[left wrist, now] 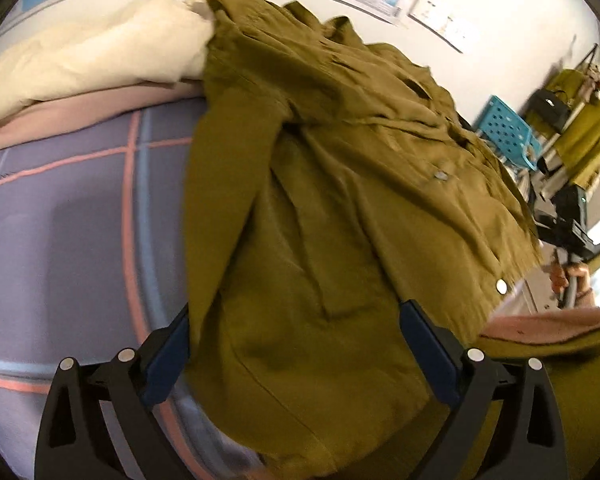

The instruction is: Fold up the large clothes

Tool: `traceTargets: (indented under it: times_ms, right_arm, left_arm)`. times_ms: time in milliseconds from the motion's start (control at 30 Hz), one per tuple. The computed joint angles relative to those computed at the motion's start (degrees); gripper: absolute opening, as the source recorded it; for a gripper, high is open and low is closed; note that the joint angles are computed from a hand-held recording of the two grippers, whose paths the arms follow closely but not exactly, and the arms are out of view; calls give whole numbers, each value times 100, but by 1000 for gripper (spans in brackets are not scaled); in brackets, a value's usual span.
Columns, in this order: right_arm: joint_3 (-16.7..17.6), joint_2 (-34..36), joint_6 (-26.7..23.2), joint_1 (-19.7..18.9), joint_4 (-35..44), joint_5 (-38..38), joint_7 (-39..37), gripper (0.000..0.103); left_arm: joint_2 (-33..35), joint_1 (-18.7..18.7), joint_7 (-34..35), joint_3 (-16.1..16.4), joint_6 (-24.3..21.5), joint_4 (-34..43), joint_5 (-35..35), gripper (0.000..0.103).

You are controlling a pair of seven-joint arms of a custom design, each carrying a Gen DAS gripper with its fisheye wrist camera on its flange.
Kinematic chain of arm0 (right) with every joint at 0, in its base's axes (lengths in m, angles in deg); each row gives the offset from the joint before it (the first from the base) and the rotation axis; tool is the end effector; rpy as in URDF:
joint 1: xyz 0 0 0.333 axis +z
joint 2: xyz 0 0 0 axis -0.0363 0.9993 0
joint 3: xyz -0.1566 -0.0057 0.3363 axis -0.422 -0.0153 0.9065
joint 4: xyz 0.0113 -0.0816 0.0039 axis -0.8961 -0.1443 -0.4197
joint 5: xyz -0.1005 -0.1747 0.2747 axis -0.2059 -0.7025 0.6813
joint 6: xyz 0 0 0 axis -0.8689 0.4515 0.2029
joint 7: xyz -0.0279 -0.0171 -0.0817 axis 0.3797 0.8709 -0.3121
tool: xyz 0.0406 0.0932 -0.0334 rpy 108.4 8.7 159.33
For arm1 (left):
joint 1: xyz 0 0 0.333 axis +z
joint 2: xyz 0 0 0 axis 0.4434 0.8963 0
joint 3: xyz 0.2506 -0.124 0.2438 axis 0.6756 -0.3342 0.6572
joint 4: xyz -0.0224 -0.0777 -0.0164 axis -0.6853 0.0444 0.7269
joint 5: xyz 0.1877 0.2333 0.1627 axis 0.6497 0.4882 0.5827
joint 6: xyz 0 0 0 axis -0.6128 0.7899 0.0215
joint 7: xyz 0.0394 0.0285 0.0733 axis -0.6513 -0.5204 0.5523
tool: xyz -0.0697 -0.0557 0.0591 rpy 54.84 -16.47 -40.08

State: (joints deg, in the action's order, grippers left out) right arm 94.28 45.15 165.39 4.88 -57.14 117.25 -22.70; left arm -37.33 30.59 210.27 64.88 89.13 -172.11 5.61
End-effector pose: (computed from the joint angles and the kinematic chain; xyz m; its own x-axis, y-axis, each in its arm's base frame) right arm 0.6208 0.1817 0.4798 0.3633 -0.6592 -0.6584 -0.8781 -0.0060 -0.4785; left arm 0.5586 -0.0136 0.4287 -0.2137 -0.9244 0.3160 -0.8494 0.0161 -0.5275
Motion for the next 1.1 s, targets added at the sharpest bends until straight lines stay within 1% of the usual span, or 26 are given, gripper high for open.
traceTargets:
  times_ms: [33,67,133,167,233,300,333,433,467,500,533,567,600,633,667,700,733,767,800,833,867,900,933,1000,1067,1100]
  right_arm:
    - [35,-4,-90,-43,-10,92,-92,86]
    - [52,-6,-159,-60,-16,158,-169,85]
    - [69,-5,-301,-80,-19,287,-349,85]
    - [67,-1,-348,-78,-12,353,-408,85]
    - [58,-5,-442,-82,-30,502,-557,85]
    - [50,15,-586,-87,-12,654,-709,84]
    - [25,17,-565,-38,-4,625,-731,84]
    - [-30,10,-231,169,-2,401,-652,84]
    - [-24,0,-85,234,-24,329,-673,84]
    - [-10,-8,80,298,-46,279,-670,84]
    - [7,5,120,300,-53,258,-665,75]
    - [30,31,67,279,-35,254,-613,52]
    - [60,95,-124,212,13,318,-470,40]
    - [51,136,-175,204,27,310,-274,20]
    - [66,139,-157,192,11,354,-271,14]
    - [138,97,-194,100,-62,652,-488,13]
    - [172,59,-287,30,-110,930,-648,11]
    - [179,7,-386,-15,-154,1186,-819,9]
    - [170,-73,-461,-32,-211,1436,-1033,9]
    - [147,-156,-546,-39,-271,1701,-1243,8]
    - [141,-314,-711,-86,-377,2108,-1571,8]
    - [105,-458,-787,-73,-467,2352,-1851,7]
    - [57,-594,-912,-70,-561,2573,-2067,6]
    - [-55,-795,-1269,-68,-707,2920,-2358,5]
    - [-191,-941,-1382,31,-833,2950,-2540,5]
    - [-264,-949,-1386,94,-874,2897,-2476,5]
  left_arm:
    - [-43,89,141,-39,-257,5,-176,93]
    - [-90,258,452,-86,-784,32,-577,92]
    - [-120,423,770,-90,-1519,15,-1070,90]
    - [-150,321,836,19,-1563,-26,-1105,89]
    - [-194,161,799,89,-1358,-89,-1018,85]
    - [-169,51,656,121,-1236,-61,-950,85]
    - [-146,-14,627,110,-1109,-49,-948,87]
    - [-47,-216,484,28,-553,26,-1101,91]
    - [11,-349,342,-17,-170,47,-1104,91]
    - [15,-434,239,-38,116,19,-1019,88]
    - [31,-516,27,-25,341,32,-763,76]
    - [63,-667,-334,13,685,-13,-328,68]
    - [70,-843,-964,152,962,-98,325,51]
    - [64,-844,-1257,204,966,-118,585,40]
    - [63,-813,-1522,227,905,-99,759,33]
    - [57,-847,-1966,346,866,-88,1050,16]
    - [52,-734,-2008,264,796,-54,1042,11]
    - [21,-548,-1869,110,761,-16,769,10]
    - [-13,-346,-1579,-71,705,21,419,6]
    - [-74,-210,-1331,-170,627,46,141,6]
    - [-182,-18,-851,-289,473,85,-422,5]
    - [-269,68,-476,-304,306,113,-858,5]
    - [-371,105,-212,-255,154,120,-1180,5]
    - [-589,103,266,-114,40,68,-1680,5]
    - [-700,80,598,65,-156,26,-1980,5]
    - [-710,64,584,153,-244,-21,-1922,5]
